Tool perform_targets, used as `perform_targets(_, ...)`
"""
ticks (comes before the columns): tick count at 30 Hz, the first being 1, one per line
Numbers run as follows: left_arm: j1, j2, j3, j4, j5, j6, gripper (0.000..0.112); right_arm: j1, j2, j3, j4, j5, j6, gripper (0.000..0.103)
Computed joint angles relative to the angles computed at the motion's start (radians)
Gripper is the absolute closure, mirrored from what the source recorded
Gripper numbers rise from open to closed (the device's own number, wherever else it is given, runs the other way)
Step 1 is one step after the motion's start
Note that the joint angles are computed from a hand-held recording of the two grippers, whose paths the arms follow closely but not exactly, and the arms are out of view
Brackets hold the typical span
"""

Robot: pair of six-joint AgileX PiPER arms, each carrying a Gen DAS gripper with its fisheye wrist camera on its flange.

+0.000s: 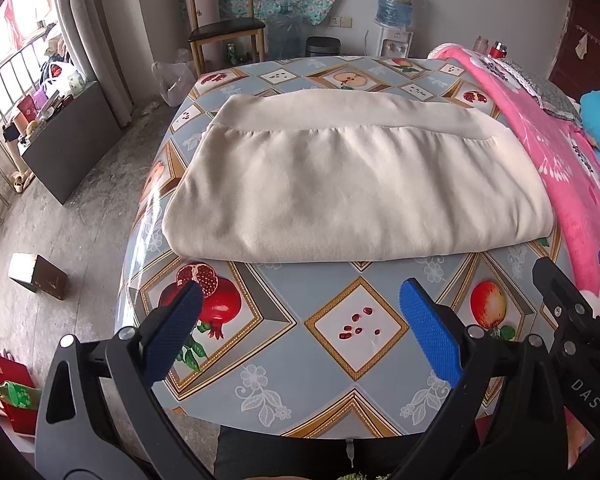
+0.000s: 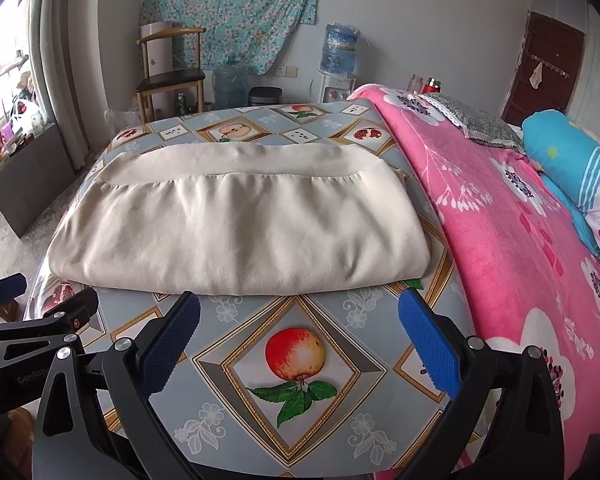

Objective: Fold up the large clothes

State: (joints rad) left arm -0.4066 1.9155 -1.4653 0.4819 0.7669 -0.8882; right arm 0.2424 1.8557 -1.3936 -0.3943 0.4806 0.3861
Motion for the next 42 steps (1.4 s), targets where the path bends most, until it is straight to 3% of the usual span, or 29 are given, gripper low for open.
perform_targets(42, 0.001, -0.001, -0.002, -0.002, 0.002, 0.005, 0.017, -0.014, -0.002, 0.004, 0.005, 0.003, -0.017, 0.006)
